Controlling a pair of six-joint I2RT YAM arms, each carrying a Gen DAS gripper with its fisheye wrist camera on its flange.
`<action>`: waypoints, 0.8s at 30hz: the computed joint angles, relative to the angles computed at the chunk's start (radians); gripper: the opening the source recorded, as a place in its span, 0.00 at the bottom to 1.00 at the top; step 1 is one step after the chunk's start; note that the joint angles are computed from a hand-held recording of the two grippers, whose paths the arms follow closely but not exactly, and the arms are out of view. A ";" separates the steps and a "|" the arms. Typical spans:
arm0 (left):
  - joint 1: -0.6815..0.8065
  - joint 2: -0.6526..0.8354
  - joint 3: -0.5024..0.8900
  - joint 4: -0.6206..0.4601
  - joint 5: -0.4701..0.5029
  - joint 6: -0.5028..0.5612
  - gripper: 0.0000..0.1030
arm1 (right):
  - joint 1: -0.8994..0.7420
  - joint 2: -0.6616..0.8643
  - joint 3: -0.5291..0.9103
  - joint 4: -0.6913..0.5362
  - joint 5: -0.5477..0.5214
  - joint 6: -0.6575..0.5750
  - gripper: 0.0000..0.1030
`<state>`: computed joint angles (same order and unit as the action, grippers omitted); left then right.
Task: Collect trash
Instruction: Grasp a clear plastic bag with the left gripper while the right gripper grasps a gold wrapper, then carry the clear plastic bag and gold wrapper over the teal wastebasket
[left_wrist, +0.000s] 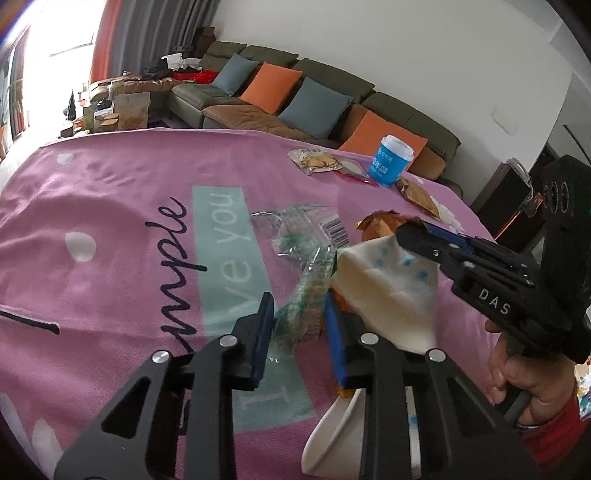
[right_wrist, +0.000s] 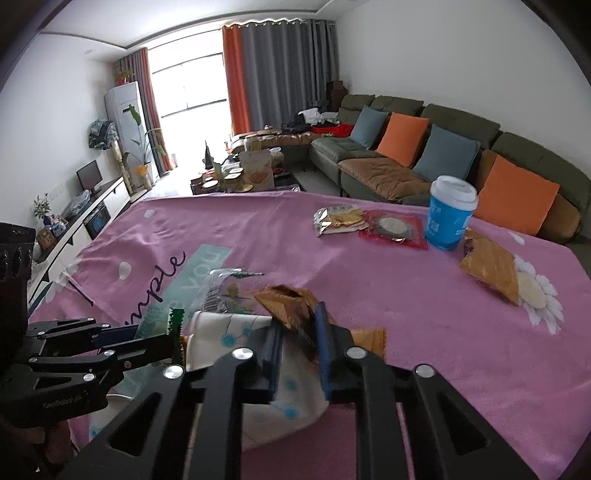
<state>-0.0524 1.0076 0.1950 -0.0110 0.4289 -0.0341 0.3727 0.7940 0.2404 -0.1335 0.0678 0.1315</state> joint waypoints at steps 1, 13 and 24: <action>0.002 0.001 -0.002 0.009 0.008 -0.002 0.25 | -0.003 -0.008 0.001 -0.006 -0.002 0.001 0.13; 0.153 -0.291 -0.007 -0.213 0.124 0.072 0.16 | 0.057 -0.214 0.025 -0.157 0.107 0.026 0.02; 0.733 -0.582 0.165 -0.826 0.499 0.513 0.16 | 0.363 -0.410 0.133 -0.370 0.385 0.137 0.02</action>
